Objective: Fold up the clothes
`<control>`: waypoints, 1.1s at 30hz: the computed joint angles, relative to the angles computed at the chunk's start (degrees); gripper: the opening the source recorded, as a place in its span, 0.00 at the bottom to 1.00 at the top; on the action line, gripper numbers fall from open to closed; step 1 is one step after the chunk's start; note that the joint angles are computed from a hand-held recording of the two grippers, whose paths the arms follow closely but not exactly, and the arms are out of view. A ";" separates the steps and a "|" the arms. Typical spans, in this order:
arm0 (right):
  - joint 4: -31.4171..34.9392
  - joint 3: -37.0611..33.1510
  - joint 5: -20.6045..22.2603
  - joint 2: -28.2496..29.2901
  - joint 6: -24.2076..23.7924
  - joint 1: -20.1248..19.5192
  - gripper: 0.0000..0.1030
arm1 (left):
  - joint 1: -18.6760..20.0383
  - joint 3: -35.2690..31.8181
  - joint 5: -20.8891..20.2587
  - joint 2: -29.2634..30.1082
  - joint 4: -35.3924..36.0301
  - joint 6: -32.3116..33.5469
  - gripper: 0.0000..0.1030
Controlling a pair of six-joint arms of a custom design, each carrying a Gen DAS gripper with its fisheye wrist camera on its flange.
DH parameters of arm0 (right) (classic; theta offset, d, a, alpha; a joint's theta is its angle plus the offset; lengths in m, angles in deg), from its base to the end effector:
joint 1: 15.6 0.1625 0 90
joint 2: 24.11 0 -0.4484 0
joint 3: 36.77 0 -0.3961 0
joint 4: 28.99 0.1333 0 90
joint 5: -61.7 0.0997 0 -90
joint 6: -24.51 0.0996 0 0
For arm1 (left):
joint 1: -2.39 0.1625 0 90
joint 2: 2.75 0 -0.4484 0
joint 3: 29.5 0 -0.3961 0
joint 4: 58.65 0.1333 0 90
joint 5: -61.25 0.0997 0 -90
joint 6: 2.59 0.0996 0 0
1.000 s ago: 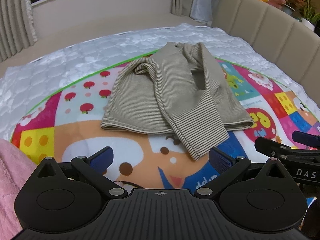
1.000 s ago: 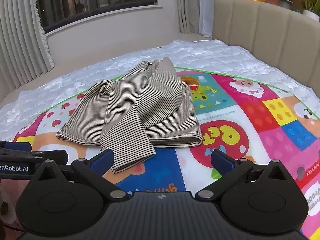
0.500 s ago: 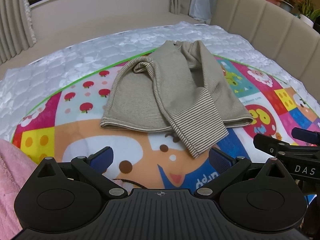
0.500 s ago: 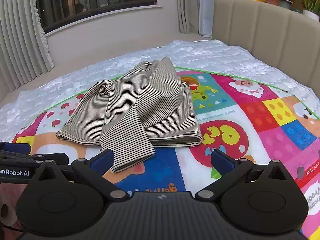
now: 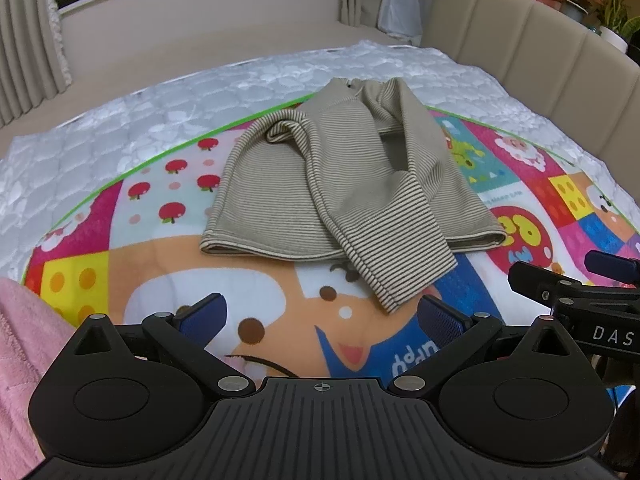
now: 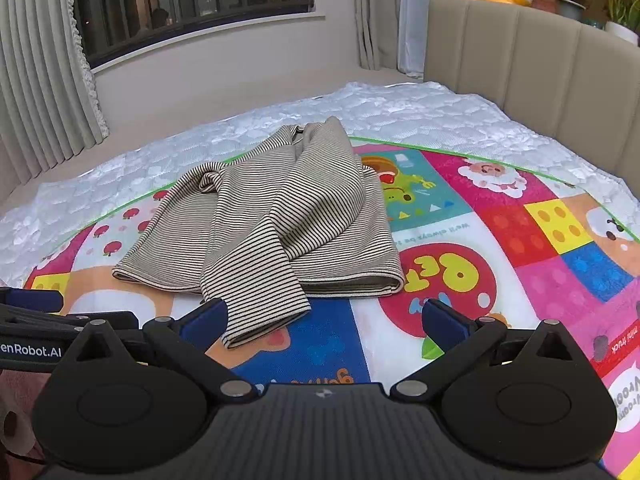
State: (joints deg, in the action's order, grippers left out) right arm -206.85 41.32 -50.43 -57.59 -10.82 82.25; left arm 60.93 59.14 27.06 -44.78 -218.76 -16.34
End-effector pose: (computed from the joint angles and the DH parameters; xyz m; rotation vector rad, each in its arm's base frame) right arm 0.2030 -0.7713 0.1328 0.7315 -2.3693 0.8372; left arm -0.1912 -0.7258 0.1633 0.1009 2.2483 -0.8849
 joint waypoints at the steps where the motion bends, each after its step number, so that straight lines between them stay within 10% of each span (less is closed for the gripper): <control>1: 0.00 0.00 0.00 0.00 0.00 0.00 1.00 | -0.02 0.03 -0.01 -0.01 0.01 0.01 1.00; 33: -0.67 0.46 -0.57 0.16 -0.82 0.23 1.00 | 0.16 0.10 -0.24 -0.18 0.26 -0.52 1.00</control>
